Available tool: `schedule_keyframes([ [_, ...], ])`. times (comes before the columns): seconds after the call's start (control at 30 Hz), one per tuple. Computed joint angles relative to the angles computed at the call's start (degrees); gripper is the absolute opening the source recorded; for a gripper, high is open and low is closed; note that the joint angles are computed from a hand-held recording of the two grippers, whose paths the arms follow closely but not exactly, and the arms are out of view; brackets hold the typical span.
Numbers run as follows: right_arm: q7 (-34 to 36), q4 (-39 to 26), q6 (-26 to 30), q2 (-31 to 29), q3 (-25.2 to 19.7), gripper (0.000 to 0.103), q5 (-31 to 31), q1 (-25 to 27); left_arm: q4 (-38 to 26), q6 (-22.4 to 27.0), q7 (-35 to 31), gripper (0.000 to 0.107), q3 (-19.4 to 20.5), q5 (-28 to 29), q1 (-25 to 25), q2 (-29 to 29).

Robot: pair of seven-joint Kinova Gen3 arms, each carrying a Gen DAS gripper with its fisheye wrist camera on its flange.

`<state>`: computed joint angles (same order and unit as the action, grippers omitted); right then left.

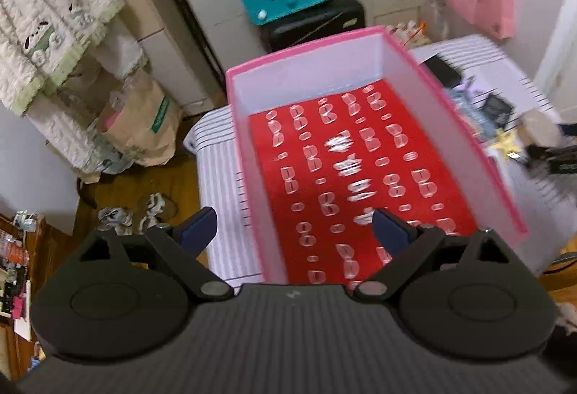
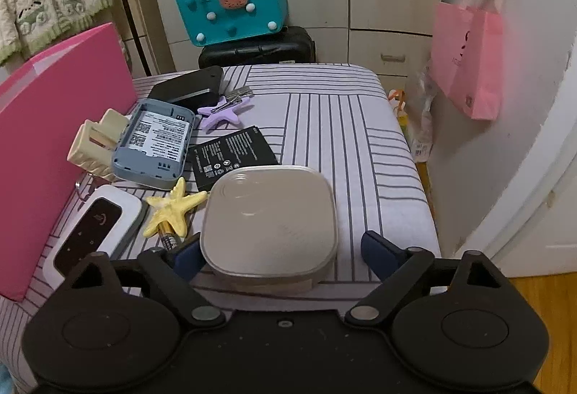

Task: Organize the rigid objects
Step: 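Grasp the beige round case with the right gripper while left tool moves over box, then carry the beige case into the pink box and release it with the right gripper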

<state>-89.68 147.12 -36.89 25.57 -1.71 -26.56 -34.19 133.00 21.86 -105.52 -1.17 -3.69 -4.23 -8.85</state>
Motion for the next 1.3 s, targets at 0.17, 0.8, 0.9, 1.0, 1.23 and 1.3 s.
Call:
schedule_keyframes([
  [0.17,8.82,-3.41,5.05,-0.72,-0.06,0.085,-5.39,-0.04,-2.74,0.52,6.0,0.094,2.65,-9.97,-1.89,6.2],
  [0.8,34.02,-13.08,26.88,-17.46,-28.23,0.078,-18.45,29.06,-11.33,10.08,-14.1,0.007,-0.79,7.03,-6.52,14.79],
  [0.9,32.74,-18.2,33.87,-18.5,-36.2,0.078,-11.46,35.83,-12.09,11.67,-15.79,0.007,-1.07,9.57,-7.43,15.3],
  [1.0,32.34,-24.05,39.73,-15.66,-43.16,0.078,-4.47,39.94,-12.25,12.07,-16.69,0.006,-1.29,10.69,-7.86,15.36],
  [1.23,24.76,-39.79,51.26,-1.16,-34.75,0.078,11.84,24.63,-11.57,10.39,-16.35,0.007,-1.21,8.73,-6.91,15.25],
  [1.3,20.91,-44.75,55.87,1.98,-33.34,0.078,16.5,21.84,-12.54,11.73,-16.72,0.007,-1.22,9.45,-7.25,15.74],
])
